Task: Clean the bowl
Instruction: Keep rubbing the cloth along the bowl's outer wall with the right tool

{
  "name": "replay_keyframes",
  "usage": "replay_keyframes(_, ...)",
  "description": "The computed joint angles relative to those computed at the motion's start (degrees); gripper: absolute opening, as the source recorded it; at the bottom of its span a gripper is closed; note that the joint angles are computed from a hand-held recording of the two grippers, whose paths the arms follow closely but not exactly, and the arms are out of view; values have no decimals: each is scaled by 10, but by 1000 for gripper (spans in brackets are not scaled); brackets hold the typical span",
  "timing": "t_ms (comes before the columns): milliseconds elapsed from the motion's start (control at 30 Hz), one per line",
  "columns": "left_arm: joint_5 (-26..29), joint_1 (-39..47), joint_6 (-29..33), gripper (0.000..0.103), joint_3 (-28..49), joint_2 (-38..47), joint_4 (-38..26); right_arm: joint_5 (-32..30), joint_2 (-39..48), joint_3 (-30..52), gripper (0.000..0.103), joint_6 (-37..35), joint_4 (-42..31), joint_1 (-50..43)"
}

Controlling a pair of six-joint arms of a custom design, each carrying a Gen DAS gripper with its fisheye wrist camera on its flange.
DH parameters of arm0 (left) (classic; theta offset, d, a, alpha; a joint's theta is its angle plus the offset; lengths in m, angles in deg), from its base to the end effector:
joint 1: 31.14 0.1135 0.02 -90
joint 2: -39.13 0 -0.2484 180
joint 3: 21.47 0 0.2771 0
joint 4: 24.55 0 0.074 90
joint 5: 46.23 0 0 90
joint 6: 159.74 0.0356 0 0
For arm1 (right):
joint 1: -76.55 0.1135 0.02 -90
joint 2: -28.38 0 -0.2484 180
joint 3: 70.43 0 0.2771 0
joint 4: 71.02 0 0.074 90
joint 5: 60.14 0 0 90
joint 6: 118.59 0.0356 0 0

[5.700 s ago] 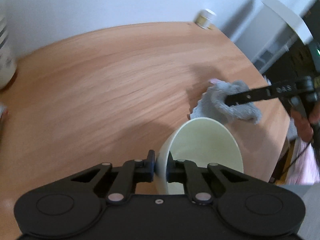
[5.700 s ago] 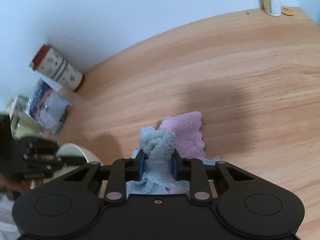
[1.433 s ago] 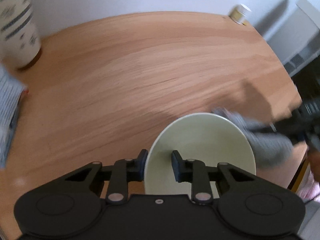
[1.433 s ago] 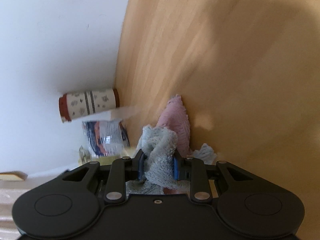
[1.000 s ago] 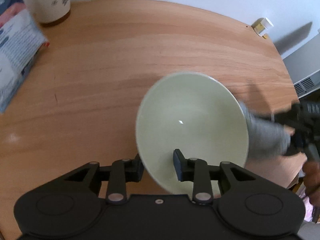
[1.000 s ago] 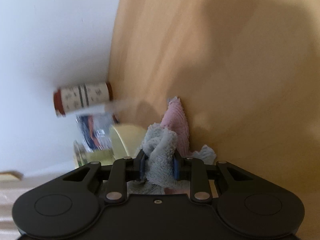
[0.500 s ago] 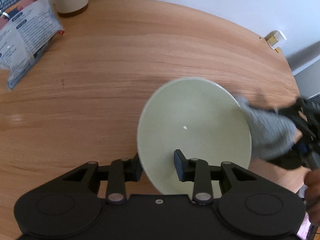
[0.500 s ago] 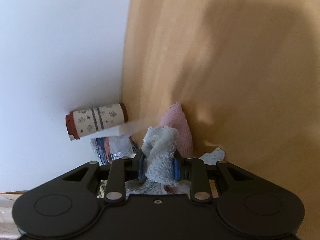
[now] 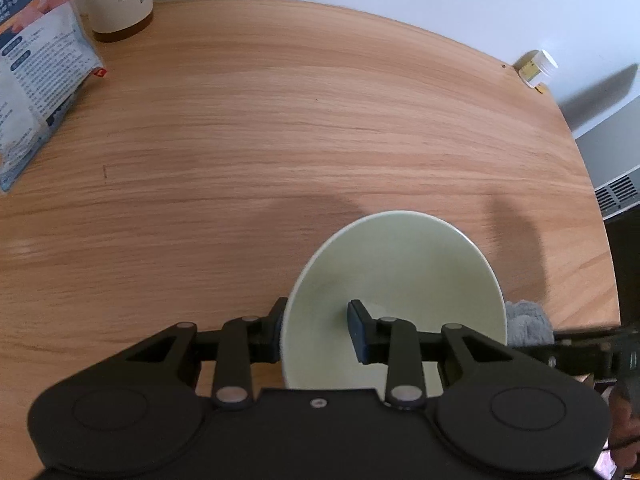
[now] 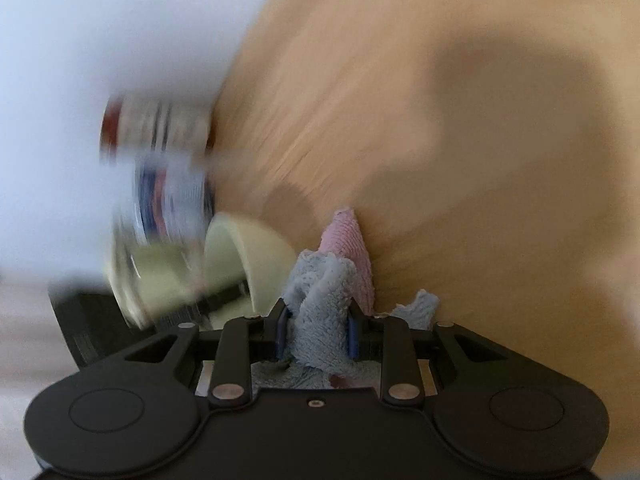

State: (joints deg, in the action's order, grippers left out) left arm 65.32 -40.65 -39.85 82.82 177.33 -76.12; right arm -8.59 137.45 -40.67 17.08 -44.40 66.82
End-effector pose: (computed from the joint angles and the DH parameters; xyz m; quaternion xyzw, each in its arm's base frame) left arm 0.4353 -0.0862 0.0177 0.3378 0.9217 -0.1770 0.0712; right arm 0.2150 -0.0144 -0.0051 0.3226 0.8411 0.3899 0.1910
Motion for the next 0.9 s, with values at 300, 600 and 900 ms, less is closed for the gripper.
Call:
replay_keyframes(300,23,2,21,31,32,22,-43,50,-108,78,31,-326,-263,75)
replay_keyframes(600,26,2,60,24,31,23,-50,102,-88,115,30,-416,-322,119)
replay_keyframes(900,35,-1,53,24,22,18,-51,76,-121,86,30,-404,-321,-5)
